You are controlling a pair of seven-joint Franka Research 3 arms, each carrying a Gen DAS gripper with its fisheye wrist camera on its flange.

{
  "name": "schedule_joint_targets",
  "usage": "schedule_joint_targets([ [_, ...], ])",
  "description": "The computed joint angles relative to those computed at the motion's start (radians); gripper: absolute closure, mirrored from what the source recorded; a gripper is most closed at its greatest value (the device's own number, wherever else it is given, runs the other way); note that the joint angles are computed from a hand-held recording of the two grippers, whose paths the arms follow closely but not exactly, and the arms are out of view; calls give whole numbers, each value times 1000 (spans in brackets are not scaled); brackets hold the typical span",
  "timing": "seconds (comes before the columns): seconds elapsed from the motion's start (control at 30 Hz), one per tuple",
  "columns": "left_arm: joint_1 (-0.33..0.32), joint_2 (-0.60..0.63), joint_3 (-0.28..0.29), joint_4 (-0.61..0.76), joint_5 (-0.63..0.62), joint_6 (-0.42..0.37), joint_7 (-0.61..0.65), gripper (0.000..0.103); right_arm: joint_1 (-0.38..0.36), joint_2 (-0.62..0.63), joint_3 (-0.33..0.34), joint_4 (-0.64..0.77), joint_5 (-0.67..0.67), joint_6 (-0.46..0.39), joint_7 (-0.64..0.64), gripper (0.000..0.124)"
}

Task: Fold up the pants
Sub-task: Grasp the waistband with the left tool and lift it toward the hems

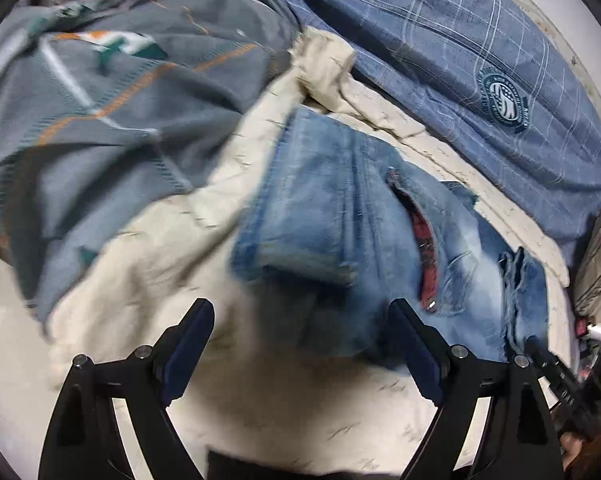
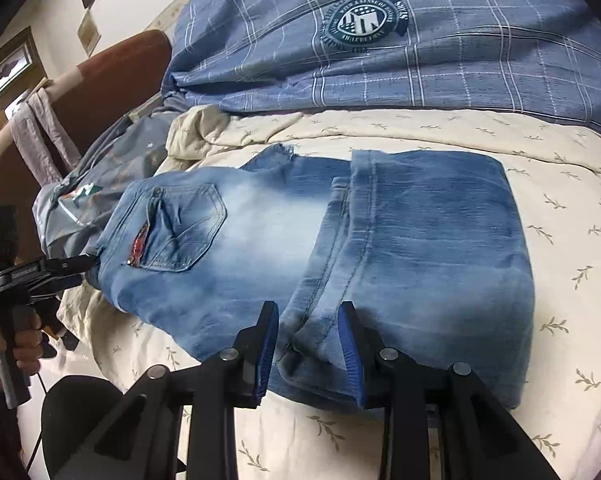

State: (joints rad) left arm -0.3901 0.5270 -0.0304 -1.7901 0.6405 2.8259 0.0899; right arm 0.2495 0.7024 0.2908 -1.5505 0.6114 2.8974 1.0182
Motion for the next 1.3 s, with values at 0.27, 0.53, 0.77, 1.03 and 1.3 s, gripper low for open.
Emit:
schedule_joint_targets([
  [0.27, 44, 118, -52, 125, -137, -2, 170, 14, 6, -4, -27, -2, -13, 1, 48, 90],
  [0.53, -5, 119, 6, 145, -98, -19, 191, 49, 21, 0, -58, 1, -31, 21, 148, 90],
  [0.77, 37, 158, -31, 170, -138, 23, 203, 16, -6, 7, -51, 8, -28, 6, 217, 90],
  [1.03, -60, 167, 61, 222, -58, -68, 116, 52, -27, -2, -39, -10, -14, 21, 225, 90],
  [1.3, -108, 125, 84, 233, 97, -132, 64, 80, -37, 5, -34, -5, -4, 21, 238, 90],
])
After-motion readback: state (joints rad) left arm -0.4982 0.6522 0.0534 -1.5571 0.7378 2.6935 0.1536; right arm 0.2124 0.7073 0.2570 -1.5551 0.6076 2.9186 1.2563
